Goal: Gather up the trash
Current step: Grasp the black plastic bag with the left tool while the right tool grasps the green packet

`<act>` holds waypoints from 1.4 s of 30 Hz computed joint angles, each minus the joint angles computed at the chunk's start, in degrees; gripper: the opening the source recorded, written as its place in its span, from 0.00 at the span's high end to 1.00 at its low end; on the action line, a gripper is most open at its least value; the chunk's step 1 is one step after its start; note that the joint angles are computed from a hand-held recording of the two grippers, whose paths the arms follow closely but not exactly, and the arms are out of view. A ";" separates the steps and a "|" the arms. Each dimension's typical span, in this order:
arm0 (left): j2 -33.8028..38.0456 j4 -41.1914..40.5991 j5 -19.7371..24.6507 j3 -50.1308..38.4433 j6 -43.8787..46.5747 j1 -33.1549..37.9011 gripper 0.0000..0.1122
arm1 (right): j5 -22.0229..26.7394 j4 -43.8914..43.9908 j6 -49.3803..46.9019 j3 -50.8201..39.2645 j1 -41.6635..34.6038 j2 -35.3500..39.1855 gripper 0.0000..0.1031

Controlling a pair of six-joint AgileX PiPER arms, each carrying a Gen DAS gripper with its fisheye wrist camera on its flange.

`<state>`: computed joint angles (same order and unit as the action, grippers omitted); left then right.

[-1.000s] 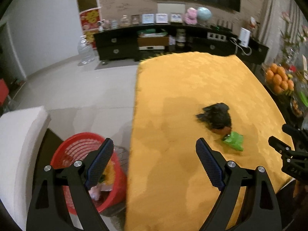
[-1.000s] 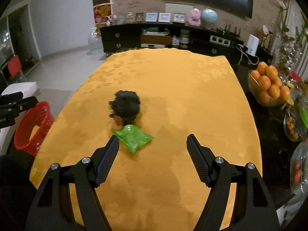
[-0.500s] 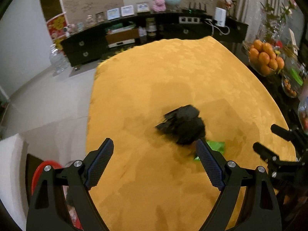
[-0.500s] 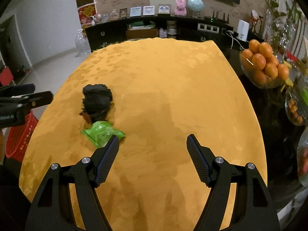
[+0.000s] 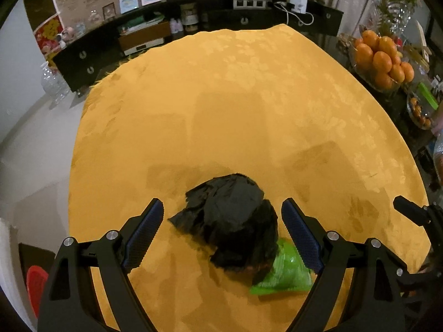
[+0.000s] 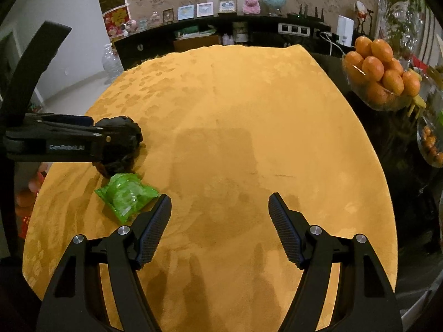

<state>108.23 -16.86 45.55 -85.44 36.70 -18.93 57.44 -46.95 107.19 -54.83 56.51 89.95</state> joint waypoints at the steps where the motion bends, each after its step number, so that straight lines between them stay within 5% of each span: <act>1: 0.36 -0.19 -0.09 -0.06 0.22 -0.11 0.26 | -0.57 -0.01 0.06 0.27 -0.31 0.03 0.32; 3: 0.83 -0.33 -0.59 0.10 0.59 -0.13 0.28 | -1.61 -0.03 0.16 0.63 -0.87 0.24 0.32; 5: 1.87 0.22 -0.35 -0.40 0.30 -0.27 0.48 | -2.14 -0.15 0.29 0.68 -1.07 0.40 0.32; 13: 1.65 -2.67 -1.00 1.20 3.23 1.70 0.60 | -2.63 -1.23 0.58 1.09 -0.64 0.50 0.32; 24: -5.58 -8.71 2.21 5.91 10.28 10.49 0.61 | -4.65 -0.07 -4.21 -1.67 -1.00 1.72 0.32; 42: -15.13 -15.08 5.73 16.31 21.87 27.68 0.61 | -13.55 8.95 -30.12 -14.82 -7.43 12.69 0.32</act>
